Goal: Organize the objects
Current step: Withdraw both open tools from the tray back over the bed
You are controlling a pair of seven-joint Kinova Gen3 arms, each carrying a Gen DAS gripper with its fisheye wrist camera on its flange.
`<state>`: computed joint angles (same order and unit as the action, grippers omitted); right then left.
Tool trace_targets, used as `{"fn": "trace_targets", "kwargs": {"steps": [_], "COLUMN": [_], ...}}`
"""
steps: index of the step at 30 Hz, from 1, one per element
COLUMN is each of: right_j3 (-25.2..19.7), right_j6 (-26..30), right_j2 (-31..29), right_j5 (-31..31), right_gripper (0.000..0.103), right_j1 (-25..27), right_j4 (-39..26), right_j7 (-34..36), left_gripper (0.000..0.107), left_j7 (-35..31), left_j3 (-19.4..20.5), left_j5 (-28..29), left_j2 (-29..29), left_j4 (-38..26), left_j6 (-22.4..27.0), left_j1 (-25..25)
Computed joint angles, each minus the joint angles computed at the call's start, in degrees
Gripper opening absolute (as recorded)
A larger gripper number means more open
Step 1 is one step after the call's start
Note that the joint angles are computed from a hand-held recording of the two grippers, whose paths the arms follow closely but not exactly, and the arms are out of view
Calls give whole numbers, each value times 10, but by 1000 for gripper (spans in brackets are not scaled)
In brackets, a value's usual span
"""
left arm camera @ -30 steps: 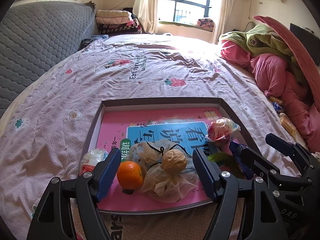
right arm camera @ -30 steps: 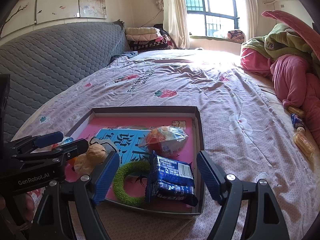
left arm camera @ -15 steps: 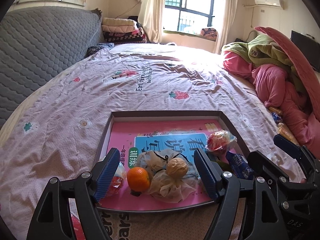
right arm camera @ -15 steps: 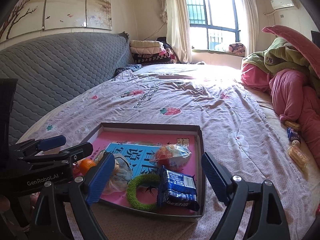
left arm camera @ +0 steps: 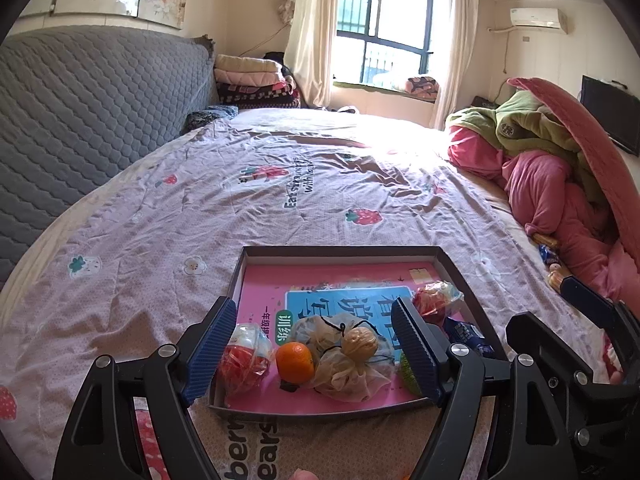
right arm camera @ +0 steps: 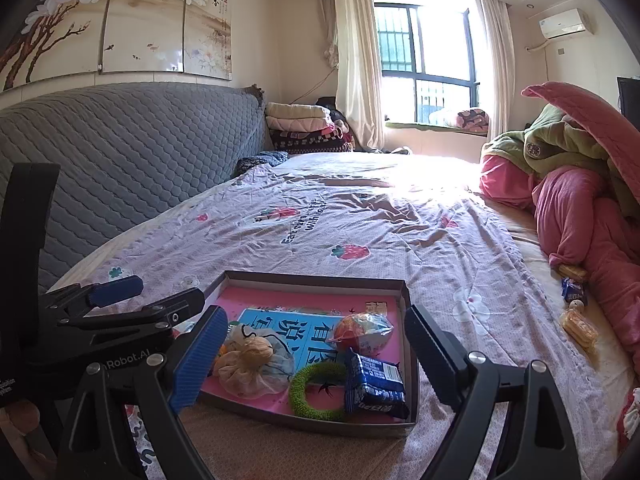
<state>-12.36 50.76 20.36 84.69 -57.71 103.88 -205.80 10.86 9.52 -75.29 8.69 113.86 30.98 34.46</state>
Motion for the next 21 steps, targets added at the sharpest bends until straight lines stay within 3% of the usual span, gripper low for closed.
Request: {"fn": "trace_targets", "kwargs": {"steps": [21], "right_j3": [-14], "right_j6": [94], "right_j2": [-9], "right_j5": [-50], "right_gripper": [90], "right_j1": [-58], "right_j4": [-4], "right_j7": [7], "left_gripper": [81], "left_j7": [70], "left_j3": [61], "left_j5": [-13], "left_j2": [-69], "left_j4": [78], "left_j6": [46], "left_j1": [-8]}}
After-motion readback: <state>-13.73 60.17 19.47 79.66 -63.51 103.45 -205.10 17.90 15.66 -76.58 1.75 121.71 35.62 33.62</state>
